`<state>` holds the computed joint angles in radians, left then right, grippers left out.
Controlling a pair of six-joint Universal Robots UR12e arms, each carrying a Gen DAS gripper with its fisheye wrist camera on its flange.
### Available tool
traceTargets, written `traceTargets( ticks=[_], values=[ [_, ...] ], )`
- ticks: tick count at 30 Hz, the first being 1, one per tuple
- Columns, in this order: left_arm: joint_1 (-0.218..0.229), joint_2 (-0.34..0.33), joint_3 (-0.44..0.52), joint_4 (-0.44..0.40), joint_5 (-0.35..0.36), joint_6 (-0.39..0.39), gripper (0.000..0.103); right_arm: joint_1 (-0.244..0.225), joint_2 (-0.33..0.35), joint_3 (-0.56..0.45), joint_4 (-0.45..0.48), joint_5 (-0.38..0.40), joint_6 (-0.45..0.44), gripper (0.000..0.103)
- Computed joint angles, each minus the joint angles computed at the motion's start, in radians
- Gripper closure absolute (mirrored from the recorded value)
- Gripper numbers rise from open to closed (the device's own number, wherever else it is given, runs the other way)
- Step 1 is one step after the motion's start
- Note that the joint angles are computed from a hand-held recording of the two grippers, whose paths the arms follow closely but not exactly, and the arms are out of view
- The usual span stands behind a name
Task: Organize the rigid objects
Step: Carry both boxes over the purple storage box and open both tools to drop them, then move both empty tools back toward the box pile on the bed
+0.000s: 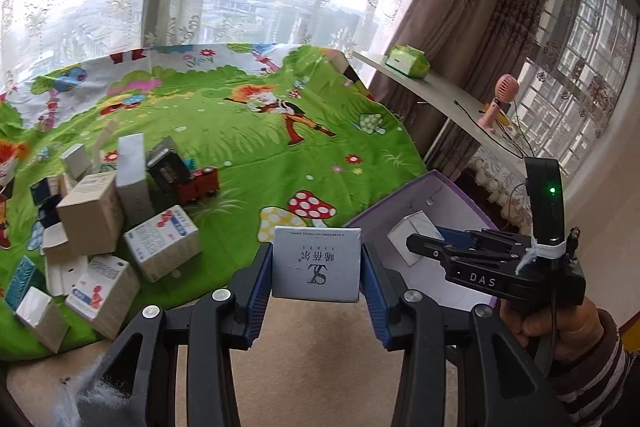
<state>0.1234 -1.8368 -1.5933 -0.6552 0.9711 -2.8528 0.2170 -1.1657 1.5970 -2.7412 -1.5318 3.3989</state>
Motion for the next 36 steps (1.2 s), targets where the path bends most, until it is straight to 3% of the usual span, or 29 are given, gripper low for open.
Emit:
traceTargets(
  ticks=[13, 15, 17, 21, 23, 28, 31, 36],
  values=[
    [-0.097, -0.047, 0.074, -0.149, -0.004, 0.112, 0.058, -0.027, -0.022, 0.042, -0.008, -0.113, 0.057, 0.059],
    [-0.105, -0.057, 0.085, -0.169, 0.006, 0.111, 0.055, -0.026, -0.025, 0.045, -0.014, -0.144, 0.068, 0.059],
    [-0.11, -0.061, 0.088, -0.173, 0.019, 0.1, 0.044, -0.029, -0.027, 0.047, -0.016, -0.148, 0.07, 0.058],
    [-0.104, -0.058, 0.08, -0.151, 0.042, 0.076, 0.037, -0.025, -0.025, 0.044, -0.013, -0.173, 0.064, 0.031],
    [-0.099, -0.056, 0.075, -0.13, 0.059, 0.047, 0.03, -0.022, -0.023, 0.042, -0.017, -0.178, 0.056, 0.025],
    [-0.078, -0.045, 0.052, -0.084, 0.102, -0.004, 0.026, -0.01, -0.018, 0.03, -0.023, -0.205, 0.036, 0.008],
    [-0.067, -0.036, 0.032, -0.04, 0.144, -0.035, 0.021, -0.004, -0.018, 0.028, -0.046, -0.207, 0.038, 0.002],
    [-0.039, -0.019, -0.007, 0.028, 0.187, -0.096, 0.02, 0.017, -0.007, 0.003, -0.034, -0.248, 0.022, 0.001]
  ],
)
